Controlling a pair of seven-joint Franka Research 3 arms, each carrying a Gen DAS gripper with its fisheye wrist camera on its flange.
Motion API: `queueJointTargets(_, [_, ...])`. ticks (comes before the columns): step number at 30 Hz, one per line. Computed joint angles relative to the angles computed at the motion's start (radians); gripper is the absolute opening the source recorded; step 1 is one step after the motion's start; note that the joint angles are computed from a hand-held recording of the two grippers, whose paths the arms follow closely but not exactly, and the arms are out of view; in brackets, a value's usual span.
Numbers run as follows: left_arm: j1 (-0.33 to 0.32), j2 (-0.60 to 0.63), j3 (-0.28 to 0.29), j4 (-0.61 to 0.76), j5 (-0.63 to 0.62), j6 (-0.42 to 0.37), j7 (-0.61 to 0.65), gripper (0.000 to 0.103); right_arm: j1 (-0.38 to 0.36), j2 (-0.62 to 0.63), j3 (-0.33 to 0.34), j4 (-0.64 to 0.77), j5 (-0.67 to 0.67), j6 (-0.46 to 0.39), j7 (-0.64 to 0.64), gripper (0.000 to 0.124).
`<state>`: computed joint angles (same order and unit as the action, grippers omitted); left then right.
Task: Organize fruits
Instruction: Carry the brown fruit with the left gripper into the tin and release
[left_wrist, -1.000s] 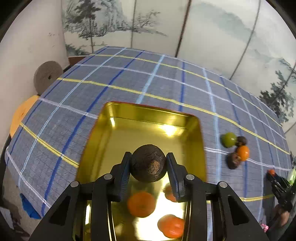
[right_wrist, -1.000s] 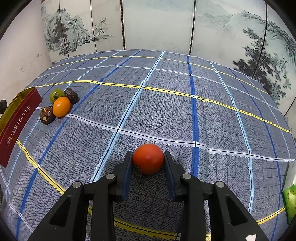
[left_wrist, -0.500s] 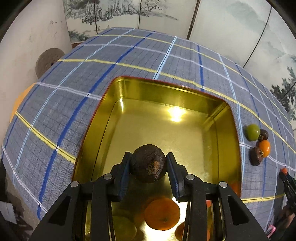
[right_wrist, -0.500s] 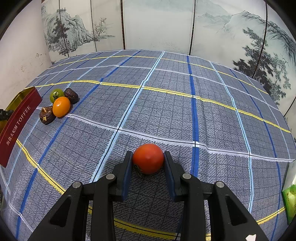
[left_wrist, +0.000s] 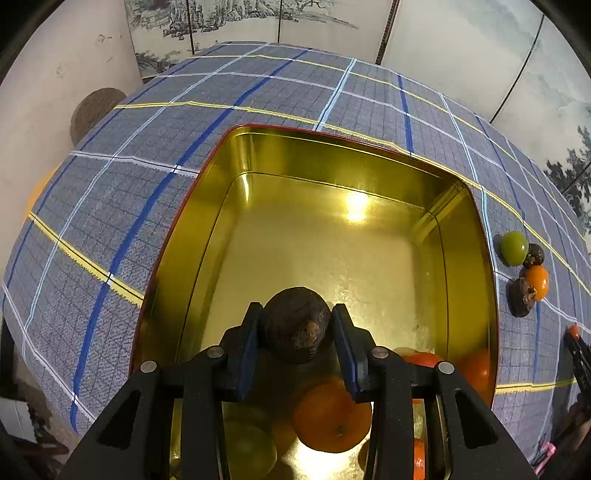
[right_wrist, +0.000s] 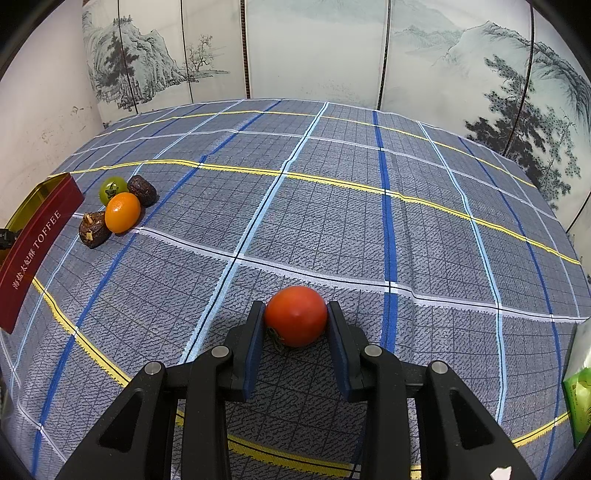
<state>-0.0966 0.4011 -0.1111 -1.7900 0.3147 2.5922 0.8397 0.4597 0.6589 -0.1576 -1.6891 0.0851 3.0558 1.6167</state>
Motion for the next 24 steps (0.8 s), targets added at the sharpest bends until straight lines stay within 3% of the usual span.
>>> queueJointTargets(10, [0.002, -0.004, -0.002, -0.009, -0.003, 0.01, -0.003, 0.042, 0.005, -0.001, -0.004, -0.002, 0.0, 0.0, 0.002, 0.031])
queueJointTargets(18, [-0.011, -0.041, 0.012, -0.049, 0.041, 0.05, -0.035, 0.058, 0.016, 0.002, -0.019, 0.002, -0.007, -0.003, 0.015, 0.03])
queueJointTargets(24, [-0.044, -0.087, 0.043, -0.083, 0.154, 0.079, -0.131, 0.065, 0.028, 0.022, -0.04, 0.042, -0.023, -0.039, 0.04, 0.029])
